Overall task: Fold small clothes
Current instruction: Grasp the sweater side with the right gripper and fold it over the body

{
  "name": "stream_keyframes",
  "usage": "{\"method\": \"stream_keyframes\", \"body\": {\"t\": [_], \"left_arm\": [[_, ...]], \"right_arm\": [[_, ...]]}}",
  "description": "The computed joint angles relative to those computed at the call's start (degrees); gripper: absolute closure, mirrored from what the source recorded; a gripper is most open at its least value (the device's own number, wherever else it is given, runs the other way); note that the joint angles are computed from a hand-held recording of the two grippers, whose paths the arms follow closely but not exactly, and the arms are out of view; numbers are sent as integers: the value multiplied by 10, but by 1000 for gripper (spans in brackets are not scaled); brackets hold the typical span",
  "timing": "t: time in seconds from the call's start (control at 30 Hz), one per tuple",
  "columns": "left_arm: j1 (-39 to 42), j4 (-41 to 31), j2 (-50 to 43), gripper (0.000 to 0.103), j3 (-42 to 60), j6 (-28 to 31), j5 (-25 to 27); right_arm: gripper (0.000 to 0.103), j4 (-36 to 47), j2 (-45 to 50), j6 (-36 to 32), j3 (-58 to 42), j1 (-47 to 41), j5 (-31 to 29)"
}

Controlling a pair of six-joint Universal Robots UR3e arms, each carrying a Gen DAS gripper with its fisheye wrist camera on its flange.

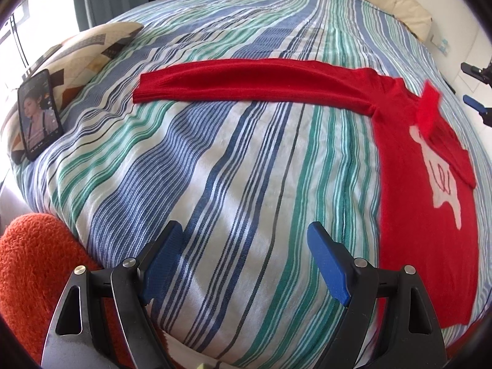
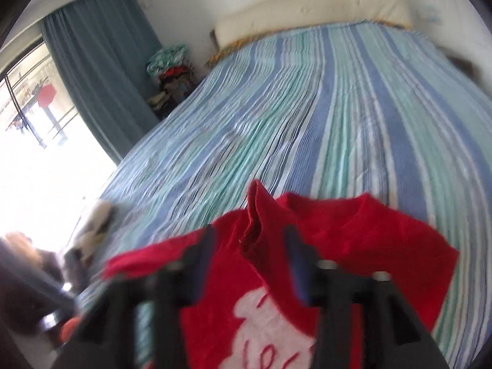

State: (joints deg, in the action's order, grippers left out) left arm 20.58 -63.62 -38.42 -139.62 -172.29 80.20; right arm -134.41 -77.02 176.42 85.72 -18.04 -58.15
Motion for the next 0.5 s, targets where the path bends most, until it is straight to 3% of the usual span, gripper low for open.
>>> {"method": "stream_keyframes", "body": {"t": [0.03, 0.13, 0.23, 0.43, 0.5], "left_arm": [[-2, 1, -1, 18, -1, 0, 1], [-14, 14, -13, 18, -2, -7, 7], [-32, 34, -33, 18, -2, -18, 18], [-82, 73, -62, 18, -4, -36, 53], [-90, 79, -65, 18, -5, -37, 61]], "right_arm": [[10, 11, 3, -10, 10, -2, 22], [10, 3, -53, -57, 117, -55, 137], [10, 72, -105, -92, 152, -122, 188], [10, 252, -107, -120, 164, -250, 162], [12, 232, -106, -109, 192, -267, 102]]}}
